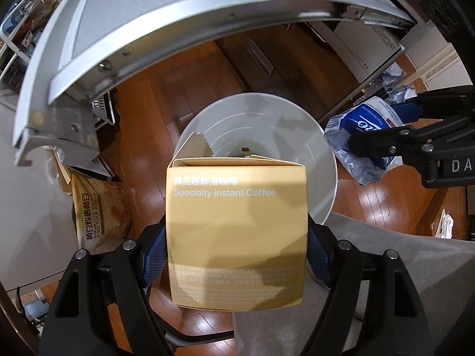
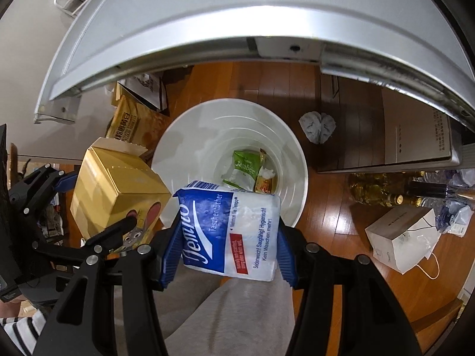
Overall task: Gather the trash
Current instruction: 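Carry the coffee box and Tempo pack over the white trash bin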
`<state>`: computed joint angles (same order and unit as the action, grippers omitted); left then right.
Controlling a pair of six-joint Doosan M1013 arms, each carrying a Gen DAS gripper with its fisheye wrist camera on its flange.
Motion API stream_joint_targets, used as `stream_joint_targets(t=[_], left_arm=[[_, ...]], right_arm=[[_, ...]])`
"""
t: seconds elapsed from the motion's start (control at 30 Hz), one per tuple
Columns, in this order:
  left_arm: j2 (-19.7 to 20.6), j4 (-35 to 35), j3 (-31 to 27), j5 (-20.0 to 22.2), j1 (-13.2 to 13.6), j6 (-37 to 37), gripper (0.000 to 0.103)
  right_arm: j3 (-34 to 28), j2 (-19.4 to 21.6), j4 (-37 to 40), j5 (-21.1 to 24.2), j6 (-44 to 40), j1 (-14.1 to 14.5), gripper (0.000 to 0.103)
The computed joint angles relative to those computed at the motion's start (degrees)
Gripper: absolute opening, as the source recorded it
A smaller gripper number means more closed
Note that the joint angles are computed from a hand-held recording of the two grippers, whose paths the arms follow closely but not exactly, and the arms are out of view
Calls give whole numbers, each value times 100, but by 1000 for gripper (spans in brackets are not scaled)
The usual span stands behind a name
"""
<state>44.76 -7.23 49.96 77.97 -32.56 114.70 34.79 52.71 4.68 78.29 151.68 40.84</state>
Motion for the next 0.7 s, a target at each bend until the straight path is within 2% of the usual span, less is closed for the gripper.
stream_joint_targets(t=[0.7], left_arm=[[207, 184, -146, 133, -52, 146, 78]], right_arm=[[-451, 295, -35, 336, -116, -10, 53]])
